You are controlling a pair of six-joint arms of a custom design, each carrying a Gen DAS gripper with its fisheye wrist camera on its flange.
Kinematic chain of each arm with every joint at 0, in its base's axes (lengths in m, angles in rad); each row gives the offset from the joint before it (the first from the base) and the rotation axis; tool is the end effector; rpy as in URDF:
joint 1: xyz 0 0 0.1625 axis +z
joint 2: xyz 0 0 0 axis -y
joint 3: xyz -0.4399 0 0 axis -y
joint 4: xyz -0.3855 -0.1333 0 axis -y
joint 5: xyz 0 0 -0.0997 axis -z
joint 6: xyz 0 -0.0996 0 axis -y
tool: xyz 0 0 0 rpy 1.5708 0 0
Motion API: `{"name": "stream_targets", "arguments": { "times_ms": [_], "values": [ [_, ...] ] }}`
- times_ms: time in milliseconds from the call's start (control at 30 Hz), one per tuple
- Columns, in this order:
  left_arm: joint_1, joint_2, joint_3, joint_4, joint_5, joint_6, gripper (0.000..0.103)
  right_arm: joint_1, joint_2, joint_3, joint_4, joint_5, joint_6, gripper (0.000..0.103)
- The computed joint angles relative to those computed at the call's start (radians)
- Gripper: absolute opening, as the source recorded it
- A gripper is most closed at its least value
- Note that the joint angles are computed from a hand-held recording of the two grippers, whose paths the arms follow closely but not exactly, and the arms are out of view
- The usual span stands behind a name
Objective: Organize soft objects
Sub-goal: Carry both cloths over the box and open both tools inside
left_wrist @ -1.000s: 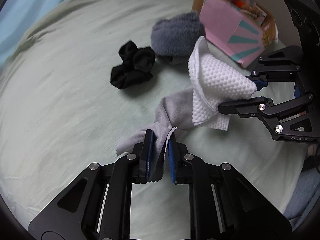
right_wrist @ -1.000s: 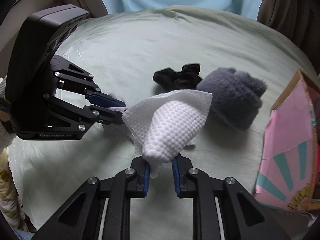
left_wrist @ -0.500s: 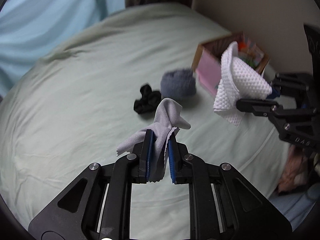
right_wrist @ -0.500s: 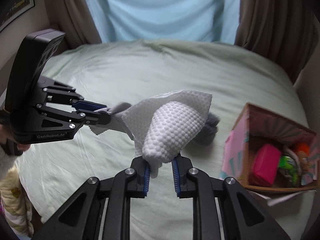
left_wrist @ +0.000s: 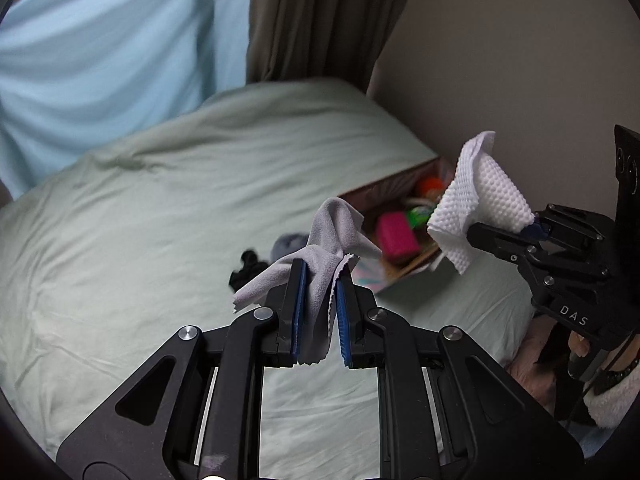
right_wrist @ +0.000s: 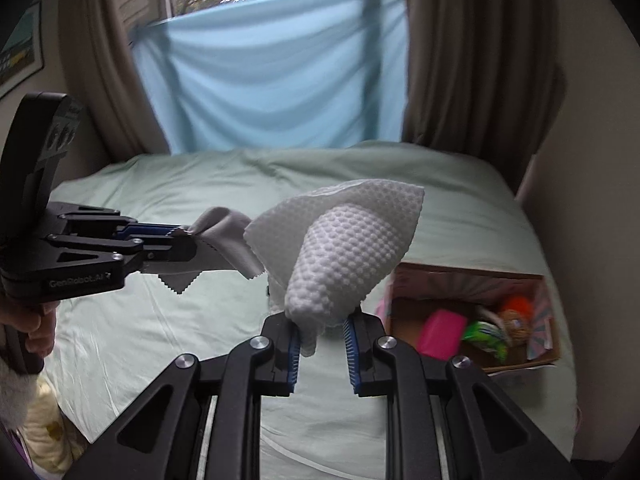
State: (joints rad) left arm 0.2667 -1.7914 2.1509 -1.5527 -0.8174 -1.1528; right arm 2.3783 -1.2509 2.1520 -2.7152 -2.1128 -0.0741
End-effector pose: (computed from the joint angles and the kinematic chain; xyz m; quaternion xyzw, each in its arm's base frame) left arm -0.2657 -0.2814 0.3518 0.1379 0.9055 -0.2818 0.2857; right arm 0.4143 -0.2830 0.2191 0.3787 -0.8788 0.2044 0.2061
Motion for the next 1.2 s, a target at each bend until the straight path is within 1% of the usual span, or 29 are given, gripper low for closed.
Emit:
{"name": "stream_targets", "arguments": {
  "times_ms": [167,267,300,367,533,633,733,867,1100,1200],
  "values": [
    [0.011,0.155,-0.088,-0.086,0.034,0.027,0.012,-0.040,-0.082,-0.052,0.090,-0.022,-0.017,0.018],
    [0.018,0.234,-0.126,-0.134,0.050,0.034,0.012,-0.083,-0.130,-0.085,0.156,-0.012,-0.032,0.018],
    [0.023,0.275,-0.143,-0.161,0.060,0.040,0.012,-0.098,-0.140,-0.097,0.172,-0.008,-0.041,0.018],
    [0.035,0.323,-0.160,-0.202,0.065,0.048,0.012,-0.138,-0.164,-0.122,0.205,0.006,-0.067,0.018],
    [0.106,0.467,-0.202,-0.356,0.047,0.077,0.012,-0.247,-0.189,-0.168,0.253,0.034,-0.145,0.018],
    [0.148,0.548,-0.229,-0.428,0.037,0.096,0.012,-0.305,-0.191,-0.192,0.283,0.057,-0.182,0.018],
    [0.193,0.633,-0.258,-0.492,0.022,0.103,0.012,-0.376,-0.181,-0.217,0.315,0.082,-0.237,0.018],
    [0.239,0.727,-0.303,-0.515,-0.008,0.073,0.012,-0.457,-0.151,-0.240,0.358,0.112,-0.275,0.018],
    [0.320,0.821,-0.300,-0.552,-0.071,0.037,0.012,-0.562,-0.071,-0.271,0.397,0.153,-0.318,0.018],
    [0.346,0.844,-0.296,-0.566,-0.090,0.038,0.012,-0.590,-0.039,-0.275,0.403,0.178,-0.302,0.018]
  ]
}}
